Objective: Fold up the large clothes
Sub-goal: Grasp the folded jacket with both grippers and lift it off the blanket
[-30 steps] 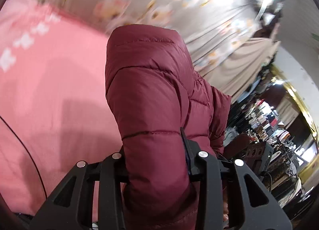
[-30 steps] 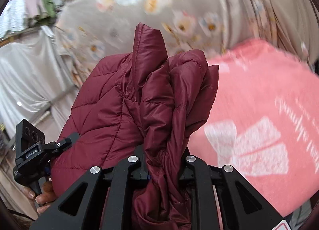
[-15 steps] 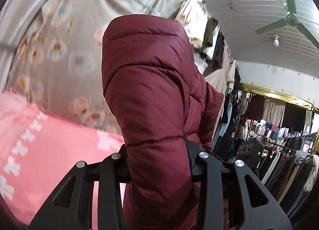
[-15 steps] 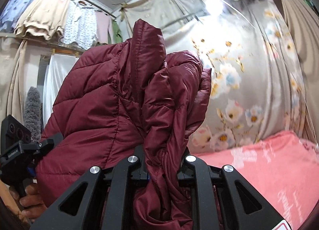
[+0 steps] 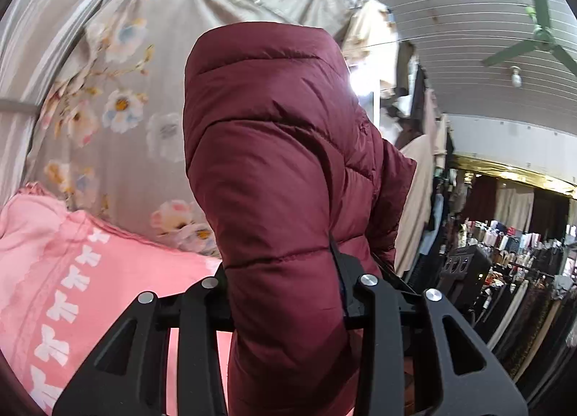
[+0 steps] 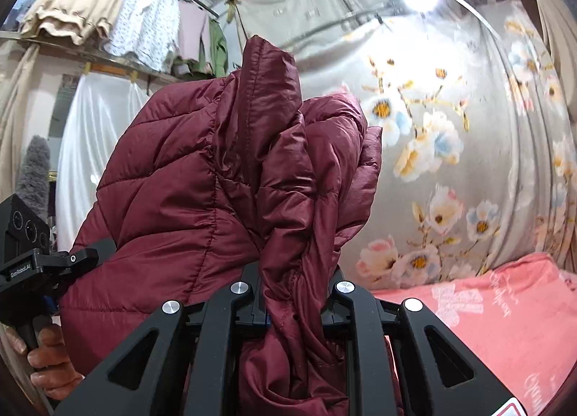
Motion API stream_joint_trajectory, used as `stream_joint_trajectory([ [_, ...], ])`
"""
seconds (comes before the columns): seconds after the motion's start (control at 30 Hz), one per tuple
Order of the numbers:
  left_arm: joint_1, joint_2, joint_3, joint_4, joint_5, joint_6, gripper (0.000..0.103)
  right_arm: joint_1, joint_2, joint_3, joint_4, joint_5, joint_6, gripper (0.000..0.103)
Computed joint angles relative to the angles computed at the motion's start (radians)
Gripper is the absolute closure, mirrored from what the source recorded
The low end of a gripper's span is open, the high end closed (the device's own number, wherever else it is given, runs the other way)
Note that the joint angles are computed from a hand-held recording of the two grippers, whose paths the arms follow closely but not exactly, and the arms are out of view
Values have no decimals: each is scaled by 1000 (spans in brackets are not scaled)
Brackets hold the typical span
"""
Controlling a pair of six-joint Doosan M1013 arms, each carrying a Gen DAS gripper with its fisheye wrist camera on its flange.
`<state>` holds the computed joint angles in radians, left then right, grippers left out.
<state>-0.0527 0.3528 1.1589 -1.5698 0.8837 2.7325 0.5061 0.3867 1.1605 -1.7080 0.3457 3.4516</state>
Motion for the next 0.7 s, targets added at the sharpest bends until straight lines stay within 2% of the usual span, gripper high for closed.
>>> stream_joint_trajectory([
  [0.17, 6, 115, -126, 105, 11, -126, 68, -34, 111, -115, 351, -4, -286, 88],
  [0.27, 6, 188, -214, 181, 27, -212, 68, -49, 169, -177, 493, 14, -407, 88],
  [0.7, -5, 506, -634, 442, 96, -500, 68, -100, 392, -429, 964, 125, -788, 88],
])
